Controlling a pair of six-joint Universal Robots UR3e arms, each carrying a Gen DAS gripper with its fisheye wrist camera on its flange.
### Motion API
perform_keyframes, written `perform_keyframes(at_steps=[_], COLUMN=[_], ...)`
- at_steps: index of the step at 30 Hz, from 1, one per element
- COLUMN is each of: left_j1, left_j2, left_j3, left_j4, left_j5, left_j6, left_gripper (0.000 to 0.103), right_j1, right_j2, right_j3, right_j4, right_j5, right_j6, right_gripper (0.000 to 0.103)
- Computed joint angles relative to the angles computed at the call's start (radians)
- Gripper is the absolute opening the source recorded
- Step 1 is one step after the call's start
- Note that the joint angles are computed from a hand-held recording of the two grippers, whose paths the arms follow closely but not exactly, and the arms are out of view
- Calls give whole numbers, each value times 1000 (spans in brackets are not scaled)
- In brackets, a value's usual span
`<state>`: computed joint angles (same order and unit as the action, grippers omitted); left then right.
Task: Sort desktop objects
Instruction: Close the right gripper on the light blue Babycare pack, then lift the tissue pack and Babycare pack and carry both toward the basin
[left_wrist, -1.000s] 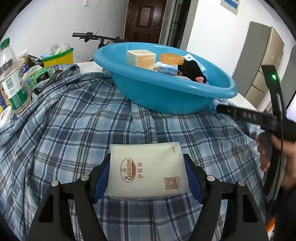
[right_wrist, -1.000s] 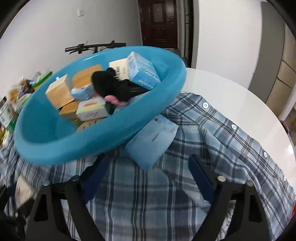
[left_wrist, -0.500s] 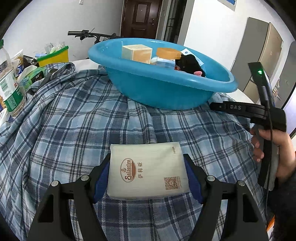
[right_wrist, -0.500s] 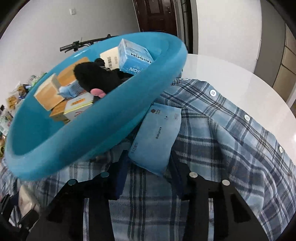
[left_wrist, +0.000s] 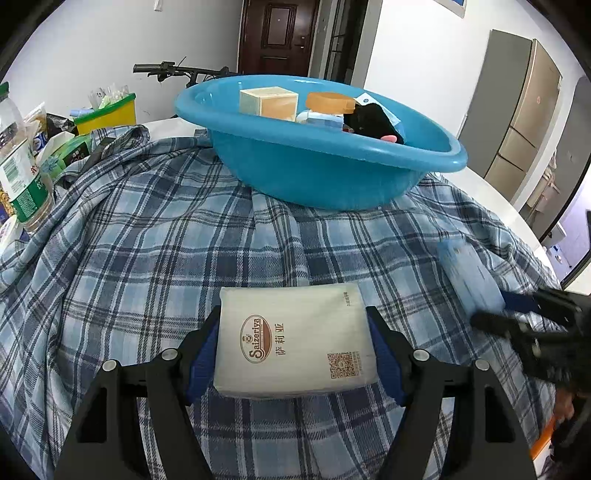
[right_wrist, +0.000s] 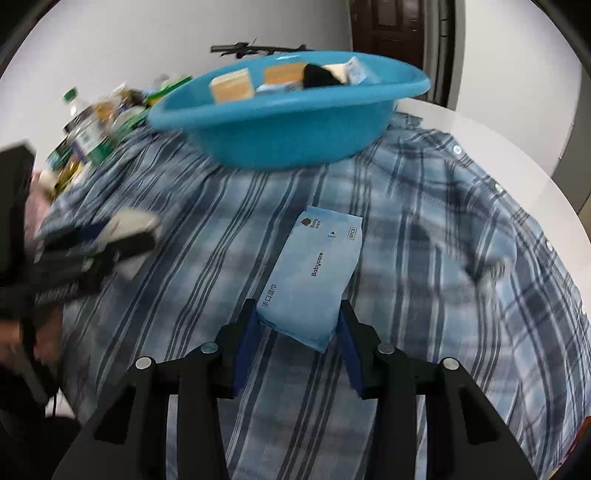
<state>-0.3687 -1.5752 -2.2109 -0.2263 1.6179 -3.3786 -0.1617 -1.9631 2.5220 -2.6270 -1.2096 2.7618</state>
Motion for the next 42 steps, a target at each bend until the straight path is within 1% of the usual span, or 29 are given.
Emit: perform_keyframes(at_steps=[2, 4, 6, 8, 10, 11, 13, 14, 16, 18, 19, 23, 25, 27, 29, 31, 38, 42], left_j1=[-10, -14, -20, -21, -22, -21, -20, -20, -22, -25, -25, -21, -23, -29, -35, -33, -34, -36], left_j2=[5, 12, 18, 25, 29, 31, 33, 34, 38, 41, 41, 37, 34, 27, 24, 24, -1, -6], left_j3=[-5, -10, -11, -13, -12, -12, -10, -9, -11, -13, -13, -14, -13, -7, -5, -9, 2, 11], left_j4=[2, 0, -5, -8, -11, -12, -16, -18, -19, -19, -20, -21, -20, -20, -19, -13, -6, -16], left_j5=[10, 7, 12, 13, 14, 15, 13, 11, 10, 16, 17, 10, 8, 7, 7, 2, 0, 7], left_j6=[-6, -9, -8, -6, -7, -6, -4, -3, -1, 1, 0, -4, -3, -1, 2, 5, -3, -10], left_gripper=[75, 75, 75, 75, 75, 75, 75, 75, 75, 75, 75, 75, 75, 75, 75, 75, 75, 75], right_j1=[33, 83, 96, 110, 134, 147, 196, 204, 215, 241, 243, 201, 223, 257, 294, 308, 285, 284], right_j2=[22, 97, 131, 141, 193, 217, 296, 320, 364, 387, 382, 291, 274, 289, 326, 349, 340, 339], right_j3=[18, 14, 27, 42, 7, -8, -45, -52, -75, -86, -87, -40, -32, -33, -33, -17, -14, -11], right_j4=[-57, -153, -238, -297, -324, -343, -409, -431, -440, -459, -448, -407, -401, -415, -452, -507, -497, -505], right_j5=[-44, -97, -138, -158, -173, -190, -258, -274, -291, -328, -329, -248, -269, -312, -365, -386, -354, -346], right_j6=[30, 102, 161, 221, 280, 310, 383, 400, 410, 401, 394, 360, 349, 341, 346, 353, 357, 364], right_gripper=[44, 51, 60, 60, 61, 61, 61, 61, 52, 40, 39, 37, 38, 38, 38, 39, 41, 36])
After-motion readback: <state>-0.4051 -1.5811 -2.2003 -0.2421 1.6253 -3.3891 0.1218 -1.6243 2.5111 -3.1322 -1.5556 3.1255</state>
